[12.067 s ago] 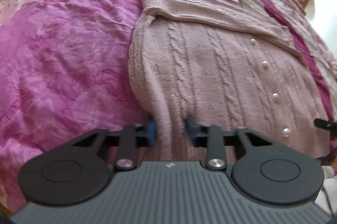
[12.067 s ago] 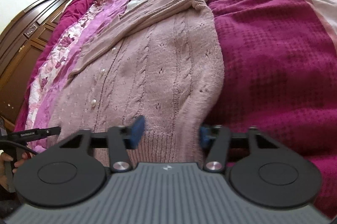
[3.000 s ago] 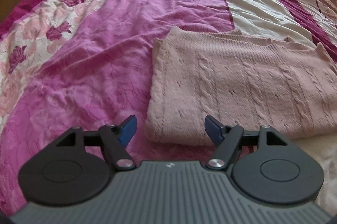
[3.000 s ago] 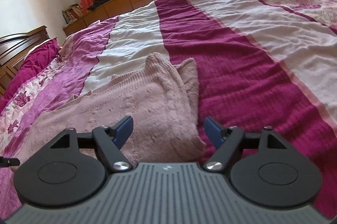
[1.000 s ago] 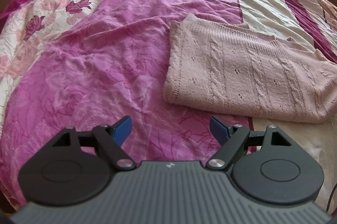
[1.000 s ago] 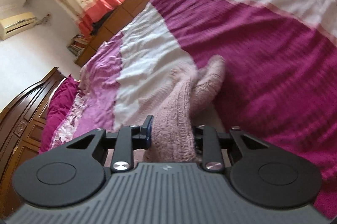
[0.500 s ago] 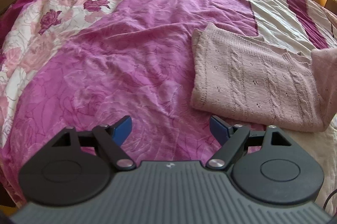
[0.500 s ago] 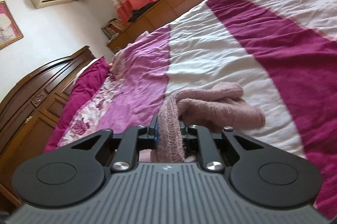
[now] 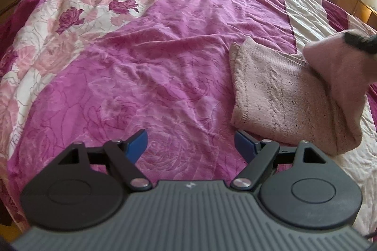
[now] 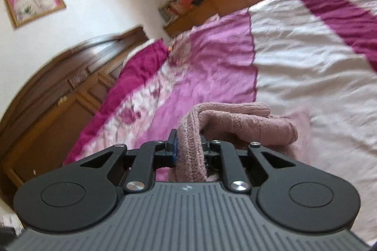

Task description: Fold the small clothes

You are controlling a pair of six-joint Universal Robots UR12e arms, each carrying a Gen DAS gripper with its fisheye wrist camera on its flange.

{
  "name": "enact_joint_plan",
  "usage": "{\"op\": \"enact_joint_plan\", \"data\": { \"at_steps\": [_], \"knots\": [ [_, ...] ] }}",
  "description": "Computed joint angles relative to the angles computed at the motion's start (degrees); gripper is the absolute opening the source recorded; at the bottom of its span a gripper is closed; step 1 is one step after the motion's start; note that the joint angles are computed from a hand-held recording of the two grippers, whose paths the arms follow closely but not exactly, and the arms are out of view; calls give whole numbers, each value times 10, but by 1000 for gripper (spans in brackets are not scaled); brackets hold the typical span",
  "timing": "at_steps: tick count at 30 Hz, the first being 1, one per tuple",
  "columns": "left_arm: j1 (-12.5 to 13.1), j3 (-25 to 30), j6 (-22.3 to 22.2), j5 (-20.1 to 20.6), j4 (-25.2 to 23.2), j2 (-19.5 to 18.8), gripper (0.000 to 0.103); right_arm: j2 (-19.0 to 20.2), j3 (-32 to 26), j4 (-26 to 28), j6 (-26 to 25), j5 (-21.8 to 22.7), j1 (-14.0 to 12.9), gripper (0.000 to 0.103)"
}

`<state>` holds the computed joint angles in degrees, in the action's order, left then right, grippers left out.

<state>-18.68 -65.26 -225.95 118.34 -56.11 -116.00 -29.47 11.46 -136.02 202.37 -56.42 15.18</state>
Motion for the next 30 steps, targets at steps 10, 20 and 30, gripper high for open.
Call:
{"op": "enact_joint_plan", "data": {
  "at_steps": [10, 20, 30],
  "knots": [
    [4, -11, 0, -1, 15, 5, 82, -37, 105, 51, -86, 6, 20, 20],
    [3, 15, 57, -15, 73, -16, 82, -124, 271, -74, -48, 28, 8, 72],
    [2, 51, 99, -42, 103, -43, 82, -206, 408, -174, -41, -46, -12, 84]
  ]
}}
